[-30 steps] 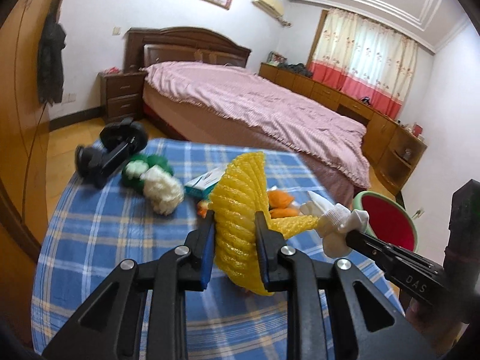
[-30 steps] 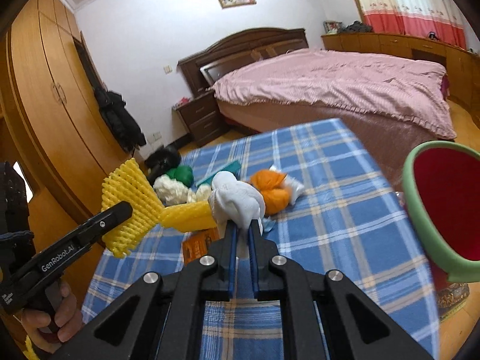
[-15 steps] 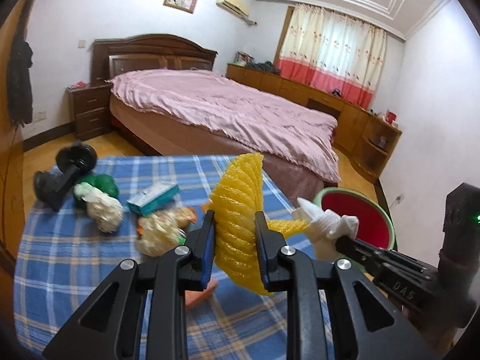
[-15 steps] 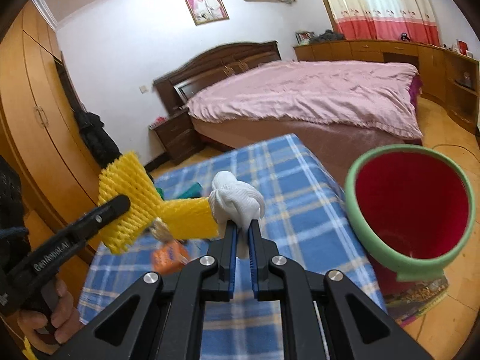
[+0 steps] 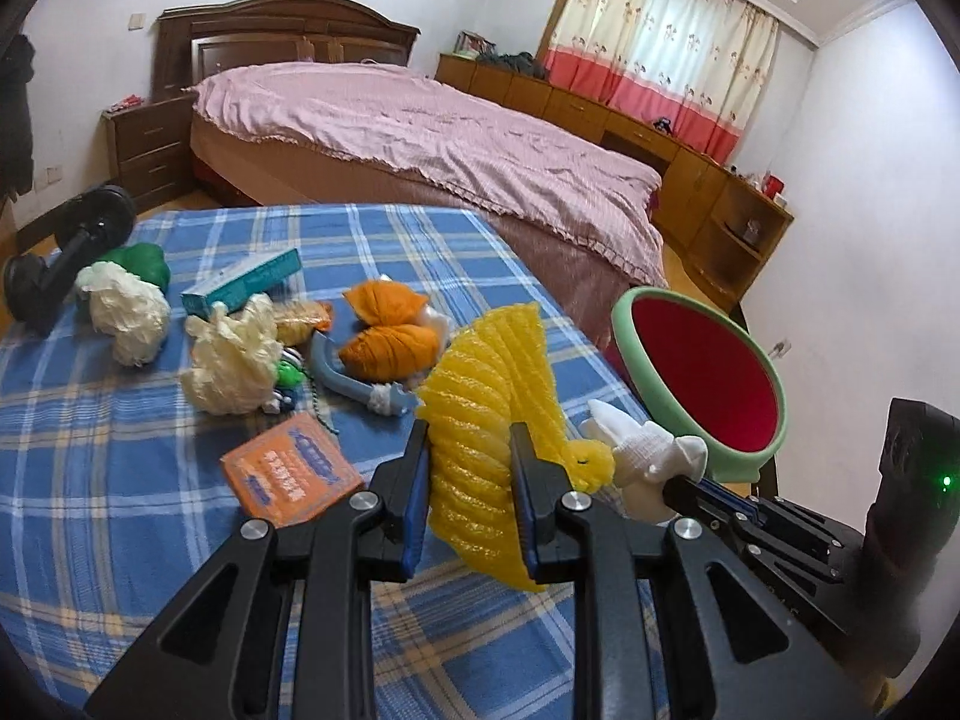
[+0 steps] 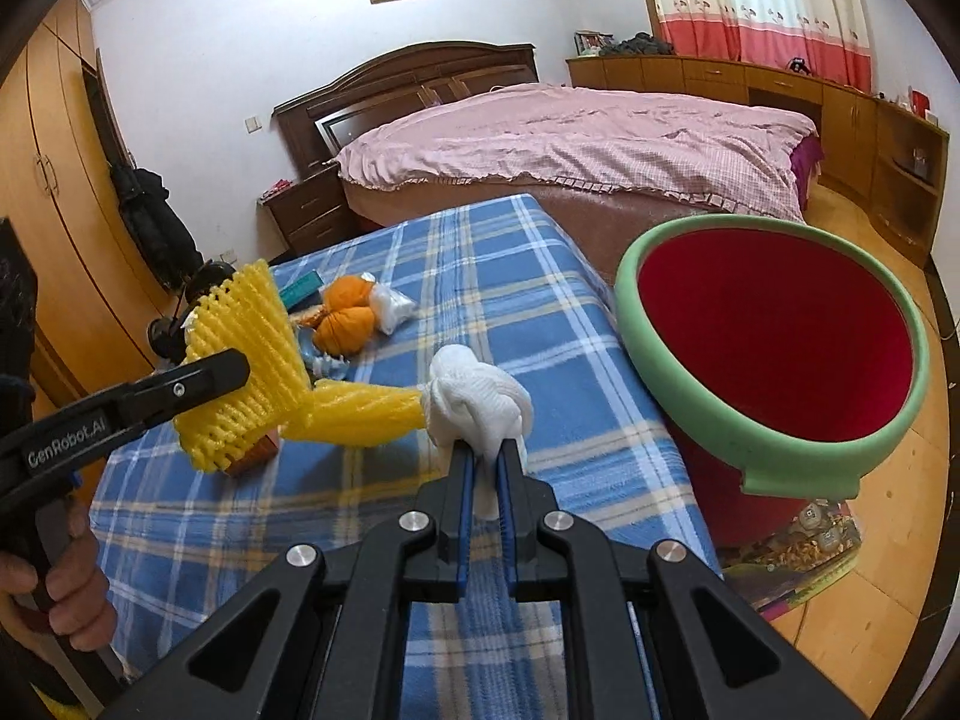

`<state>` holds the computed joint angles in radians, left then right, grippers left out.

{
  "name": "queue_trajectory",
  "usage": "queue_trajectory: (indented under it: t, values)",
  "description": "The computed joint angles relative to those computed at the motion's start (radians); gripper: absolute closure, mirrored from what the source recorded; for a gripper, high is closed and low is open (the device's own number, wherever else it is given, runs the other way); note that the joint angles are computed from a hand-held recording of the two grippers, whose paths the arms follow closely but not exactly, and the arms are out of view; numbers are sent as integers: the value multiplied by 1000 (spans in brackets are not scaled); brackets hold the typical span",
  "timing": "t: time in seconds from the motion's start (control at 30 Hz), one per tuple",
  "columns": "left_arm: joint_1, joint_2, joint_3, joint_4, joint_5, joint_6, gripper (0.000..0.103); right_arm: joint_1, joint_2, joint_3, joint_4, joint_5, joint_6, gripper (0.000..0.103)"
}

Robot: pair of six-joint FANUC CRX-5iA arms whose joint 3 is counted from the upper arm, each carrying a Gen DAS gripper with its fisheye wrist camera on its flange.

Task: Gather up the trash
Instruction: 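Lift the yellow foam net and white tissue and carry both toward the red bin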

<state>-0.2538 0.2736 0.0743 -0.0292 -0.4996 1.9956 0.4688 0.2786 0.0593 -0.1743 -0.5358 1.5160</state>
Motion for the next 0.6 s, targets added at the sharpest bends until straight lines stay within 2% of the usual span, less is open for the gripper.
queue_trajectory:
  t: [0.13, 0.3, 0.4, 0.6]
  values:
    - [-7, 41, 26, 58, -28, -72, 79, -16, 7, 9, -51, -12, 36, 93]
    - [-26, 126, 111, 60, -129, -95, 79, -30, 3, 14, -104, -22, 80, 93]
    - [-40, 145, 145, -4, -153, -50, 79, -43, -4, 14, -137, -26, 101, 93]
    - [-47, 155, 172, -42, -179, -29, 79, -80, -19, 10, -201, -15, 114, 93]
